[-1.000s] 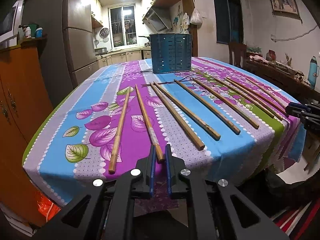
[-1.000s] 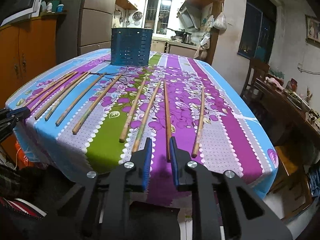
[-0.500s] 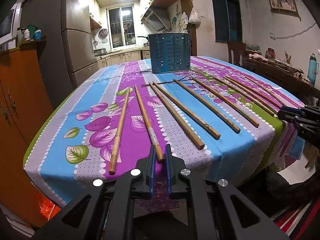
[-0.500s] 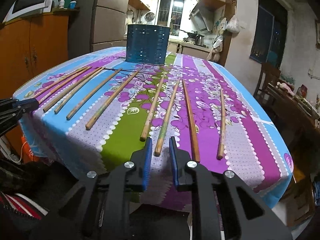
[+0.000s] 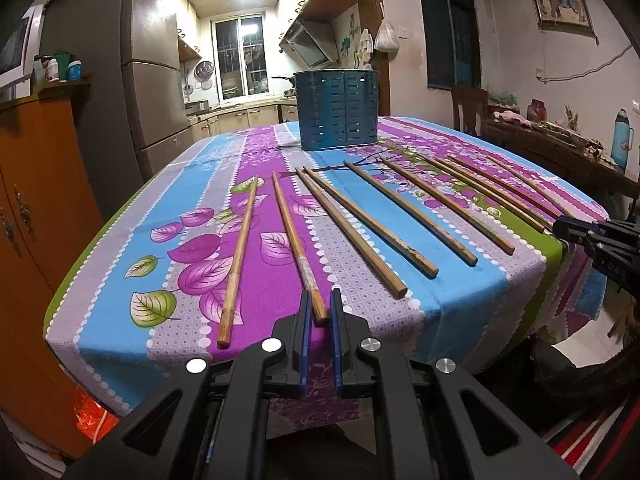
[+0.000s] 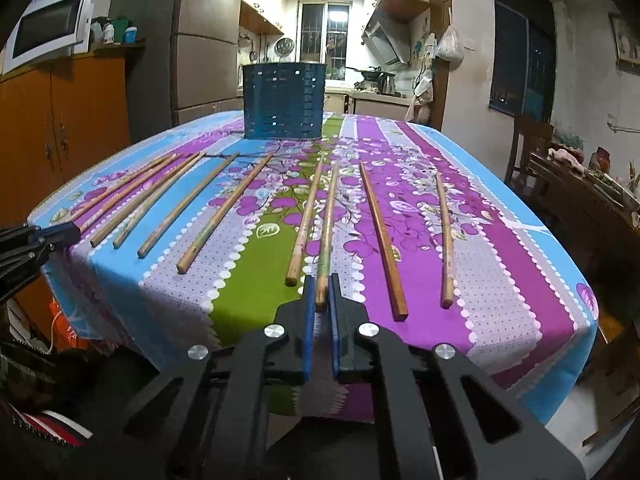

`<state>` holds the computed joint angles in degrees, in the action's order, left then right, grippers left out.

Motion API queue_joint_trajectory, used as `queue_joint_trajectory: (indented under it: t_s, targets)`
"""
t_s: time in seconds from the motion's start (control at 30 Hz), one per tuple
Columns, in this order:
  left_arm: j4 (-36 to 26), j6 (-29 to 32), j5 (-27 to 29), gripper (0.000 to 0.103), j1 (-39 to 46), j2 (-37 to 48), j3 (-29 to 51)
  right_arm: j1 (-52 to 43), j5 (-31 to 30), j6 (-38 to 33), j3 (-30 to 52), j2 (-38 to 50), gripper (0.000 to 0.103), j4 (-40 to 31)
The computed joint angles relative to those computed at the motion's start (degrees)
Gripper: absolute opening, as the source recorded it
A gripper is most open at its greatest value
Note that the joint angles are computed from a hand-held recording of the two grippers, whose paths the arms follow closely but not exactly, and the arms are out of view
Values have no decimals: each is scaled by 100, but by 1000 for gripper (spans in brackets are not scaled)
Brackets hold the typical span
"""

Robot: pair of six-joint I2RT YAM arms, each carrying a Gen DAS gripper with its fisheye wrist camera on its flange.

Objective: Organize utensils
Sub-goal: 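Close the left tool on one chopstick while the right tool grasps another, then lift the held chopsticks with both tools and carry them over the slotted holder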

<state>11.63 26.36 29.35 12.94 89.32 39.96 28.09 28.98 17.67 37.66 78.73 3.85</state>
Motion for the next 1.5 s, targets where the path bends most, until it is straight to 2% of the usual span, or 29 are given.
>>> queue_joint_trajectory:
  t_s: [0.53,0.77,1.13,1.33,1.5]
  targets:
    - [107,-132,208,8,234,-518,-110,67,352,-417,123,-541,5,-6]
    - [93,-493,419,8,356,-875,109,7,251,-893,364,-715,5,65]
    - [-569,-884,831,8,436,-788,1345,-239,73,-1480,846,-802,5,128]
    - [-914,-956,887,8,272,-209,2484,-709,-560,-1899,1468,-510,5,197]
    - [-1218,-928,714,8,16,396,3536,-1225,-1357,-2005,2450,20,5,-170]
